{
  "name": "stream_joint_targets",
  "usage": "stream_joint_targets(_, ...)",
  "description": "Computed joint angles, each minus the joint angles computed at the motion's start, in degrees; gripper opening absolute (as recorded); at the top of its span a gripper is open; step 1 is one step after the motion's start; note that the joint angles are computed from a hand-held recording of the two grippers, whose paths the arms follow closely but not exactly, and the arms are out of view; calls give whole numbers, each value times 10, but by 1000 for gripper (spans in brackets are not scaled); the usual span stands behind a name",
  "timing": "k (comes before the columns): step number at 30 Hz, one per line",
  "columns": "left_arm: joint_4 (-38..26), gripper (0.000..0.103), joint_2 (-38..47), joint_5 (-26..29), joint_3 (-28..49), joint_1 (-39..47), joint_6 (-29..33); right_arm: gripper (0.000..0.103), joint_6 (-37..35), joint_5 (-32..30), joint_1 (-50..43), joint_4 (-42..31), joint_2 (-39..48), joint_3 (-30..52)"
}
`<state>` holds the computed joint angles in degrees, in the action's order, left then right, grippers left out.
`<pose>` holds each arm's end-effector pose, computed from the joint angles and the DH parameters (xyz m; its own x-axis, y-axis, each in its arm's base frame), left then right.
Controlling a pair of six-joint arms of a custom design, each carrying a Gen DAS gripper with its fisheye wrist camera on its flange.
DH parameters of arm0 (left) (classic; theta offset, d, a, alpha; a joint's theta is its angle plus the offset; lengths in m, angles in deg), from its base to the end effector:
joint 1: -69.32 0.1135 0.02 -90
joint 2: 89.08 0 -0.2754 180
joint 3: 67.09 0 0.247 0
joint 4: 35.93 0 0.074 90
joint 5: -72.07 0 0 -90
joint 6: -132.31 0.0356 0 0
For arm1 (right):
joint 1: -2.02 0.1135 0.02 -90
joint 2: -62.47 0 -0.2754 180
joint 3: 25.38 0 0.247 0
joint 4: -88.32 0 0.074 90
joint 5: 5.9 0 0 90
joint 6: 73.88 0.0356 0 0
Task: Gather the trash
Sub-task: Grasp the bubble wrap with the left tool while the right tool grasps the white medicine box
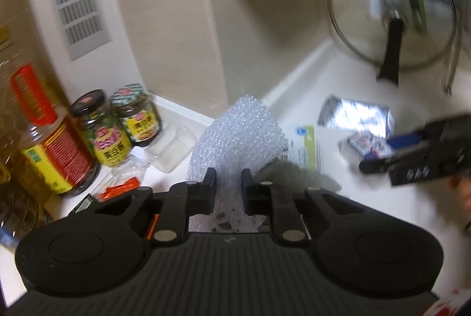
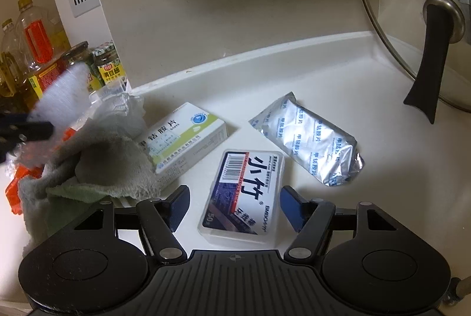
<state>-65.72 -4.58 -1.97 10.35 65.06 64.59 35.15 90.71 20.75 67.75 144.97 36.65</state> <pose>0.3237 -0.0339 0.2924 -0.4431 0.3985 -0.8030 0.4959 0.8552 0.1508 0.2835 0.0918 0.2284 -0.6650 0.1165 -0.7377 -0.0211 0.9844 0.1745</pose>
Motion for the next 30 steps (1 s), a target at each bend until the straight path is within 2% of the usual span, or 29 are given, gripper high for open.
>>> stream_joint_targets(5,-20,14,-36,33,-2,43,-48,68,2,25,9,-6,11,8)
stream_joint_targets(8,-35,14,-69,52,-18,61,-54,66,-2,44,15,-6,12,3)
stream_joint_targets(9,-41,14,-81,58,-26,66,-56,58,-7,47,18,-2,12,-2)
stream_joint_targets(10,-48,14,-93,62,-33,69,-59,57,-9,52,20,6,7,-10)
stream_joint_targets(18,-110,14,-192,108,-102,90,-65,56,14,113,84,-6,-60,-61)
stream_joint_targets(25,-184,14,-264,173,-160,133,-4,56,103,198,213,-105,-174,-94)
stream_joint_targets(30,-264,14,-304,233,-199,205,80,56,233,285,374,-216,-203,-80)
